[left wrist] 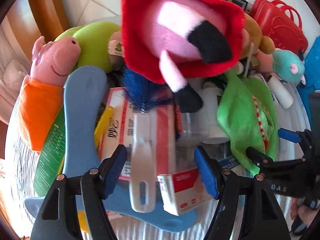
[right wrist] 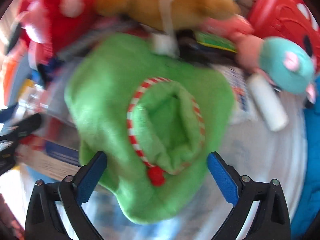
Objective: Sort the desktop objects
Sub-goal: 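Reach the left tool to the white barcode strip while the right tool reaches the green plush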
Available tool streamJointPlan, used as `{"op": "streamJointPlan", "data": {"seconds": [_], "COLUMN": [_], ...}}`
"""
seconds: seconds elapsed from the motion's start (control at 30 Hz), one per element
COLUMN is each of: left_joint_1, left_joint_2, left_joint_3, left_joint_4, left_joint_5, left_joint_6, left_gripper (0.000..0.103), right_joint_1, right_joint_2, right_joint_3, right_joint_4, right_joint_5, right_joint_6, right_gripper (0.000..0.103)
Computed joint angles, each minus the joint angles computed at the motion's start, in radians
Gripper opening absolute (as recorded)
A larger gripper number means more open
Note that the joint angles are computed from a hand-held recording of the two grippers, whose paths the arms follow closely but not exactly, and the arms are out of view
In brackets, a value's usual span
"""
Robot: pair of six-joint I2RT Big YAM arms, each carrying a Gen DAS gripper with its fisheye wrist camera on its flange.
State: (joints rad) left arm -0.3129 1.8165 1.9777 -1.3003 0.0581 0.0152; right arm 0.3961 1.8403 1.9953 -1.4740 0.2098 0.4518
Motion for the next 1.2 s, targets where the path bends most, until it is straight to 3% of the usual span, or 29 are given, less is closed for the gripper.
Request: {"op": "streamJointPlan", "data": {"seconds": [0.27,0.33,0.5,0.57,0.63,0.7,0.77,0.87,1.0,1.17,1.2], "left_joint_1": [-0.074,-0.085,-0.114,-0.116,-0.109,-0.100,-0.084,-0.052,-0.027,-0.030,-0.031], "left_joint_2": [-0.054,-0.072,-0.091,-0.070,-0.039,-0.010,-0.037,-0.083,-0.133,-0.089,-0.082], "left_joint_3": [-0.074,-0.105,-0.150,-0.135,-0.110,-0.098,-0.131,-0.182,-0.221,-0.202,-0.205], "left_joint_4": [-0.037,-0.046,0.005,-0.003,-0.043,-0.072,-0.035,-0.007,0.066,0.070,0.069], "left_joint_5": [0.019,0.029,-0.065,-0.060,-0.014,0.008,0.039,0.113,0.105,0.099,0.101], "left_joint_6": [0.065,0.080,0.133,0.158,0.182,0.132,0.064,0.003,-0.031,-0.028,-0.032], "left_gripper": [0.069,0.069,0.072,0.080,0.080,0.077,0.048,0.029,0.023,0.023,0.023], "right_joint_1": [-0.094,-0.098,-0.078,-0.060,-0.042,-0.026,-0.014,0.005,0.014,0.029,0.039], "right_joint_2": [-0.182,-0.218,-0.291,-0.299,-0.299,-0.296,-0.292,-0.295,-0.286,-0.233,-0.229], "right_joint_3": [-0.278,-0.308,-0.346,-0.339,-0.325,-0.310,-0.295,-0.284,-0.277,-0.232,-0.237], "right_joint_4": [0.028,0.031,0.069,0.075,0.073,0.067,0.057,0.054,0.074,0.111,0.122], "right_joint_5": [-0.050,-0.044,-0.048,-0.052,-0.046,-0.033,-0.014,0.022,0.023,-0.007,-0.009], "right_joint_6": [0.141,0.142,0.133,0.119,0.106,0.097,0.093,0.072,0.033,-0.024,-0.029], "right_gripper": [0.094,0.095,0.096,0.099,0.102,0.102,0.102,0.101,0.073,0.074,0.079]}}
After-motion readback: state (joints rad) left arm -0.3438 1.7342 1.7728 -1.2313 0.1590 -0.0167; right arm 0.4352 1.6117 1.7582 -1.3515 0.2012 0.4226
